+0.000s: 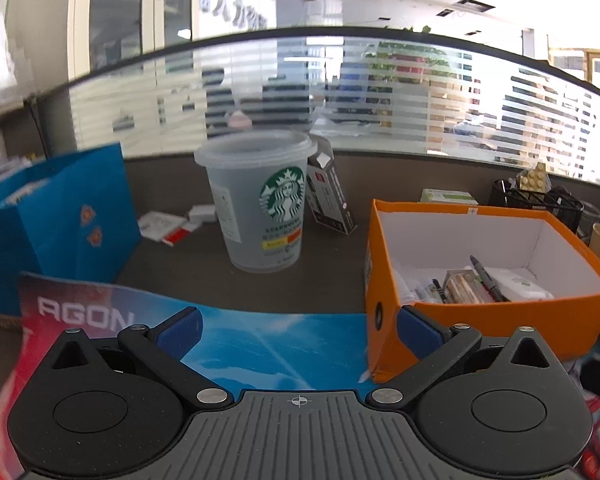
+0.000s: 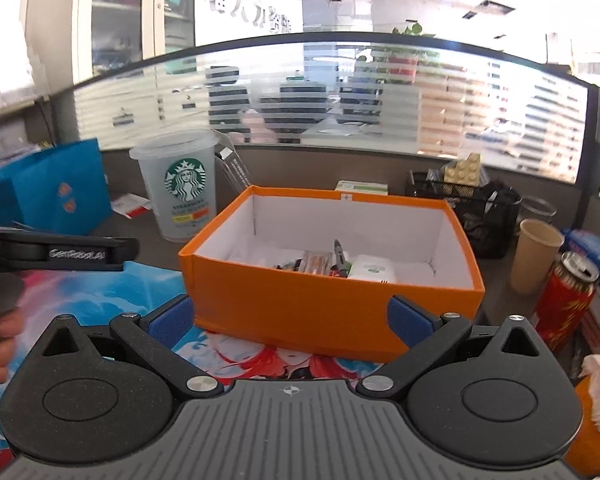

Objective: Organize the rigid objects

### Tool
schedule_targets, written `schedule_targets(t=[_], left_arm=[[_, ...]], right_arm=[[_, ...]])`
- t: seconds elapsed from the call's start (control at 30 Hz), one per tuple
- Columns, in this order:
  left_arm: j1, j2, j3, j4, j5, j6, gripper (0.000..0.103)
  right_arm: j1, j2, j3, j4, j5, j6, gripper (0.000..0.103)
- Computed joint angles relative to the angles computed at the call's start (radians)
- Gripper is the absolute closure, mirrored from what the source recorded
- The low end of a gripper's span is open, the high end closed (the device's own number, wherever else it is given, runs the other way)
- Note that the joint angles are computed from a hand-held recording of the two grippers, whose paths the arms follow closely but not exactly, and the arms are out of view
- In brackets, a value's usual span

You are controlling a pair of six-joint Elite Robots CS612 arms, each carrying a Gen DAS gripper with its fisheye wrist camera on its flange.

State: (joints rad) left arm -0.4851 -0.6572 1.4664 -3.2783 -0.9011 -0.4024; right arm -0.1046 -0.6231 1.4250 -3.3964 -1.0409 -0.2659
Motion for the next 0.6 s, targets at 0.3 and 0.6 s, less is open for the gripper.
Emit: schedule_targets(t=[0.3, 0.6], left_arm=[[0.001, -0.017, 0.043, -0.040, 0.009, 0.026, 0.000], [0.008, -0.027, 0.062, -0.012, 0.025, -0.002, 0.000]], right_arm=[[0.028, -0.003, 0.003, -0.018, -0.046, 0.012, 0.000], [0.049, -0.001, 0.008, -0.042, -0.091, 0.015, 0.000]])
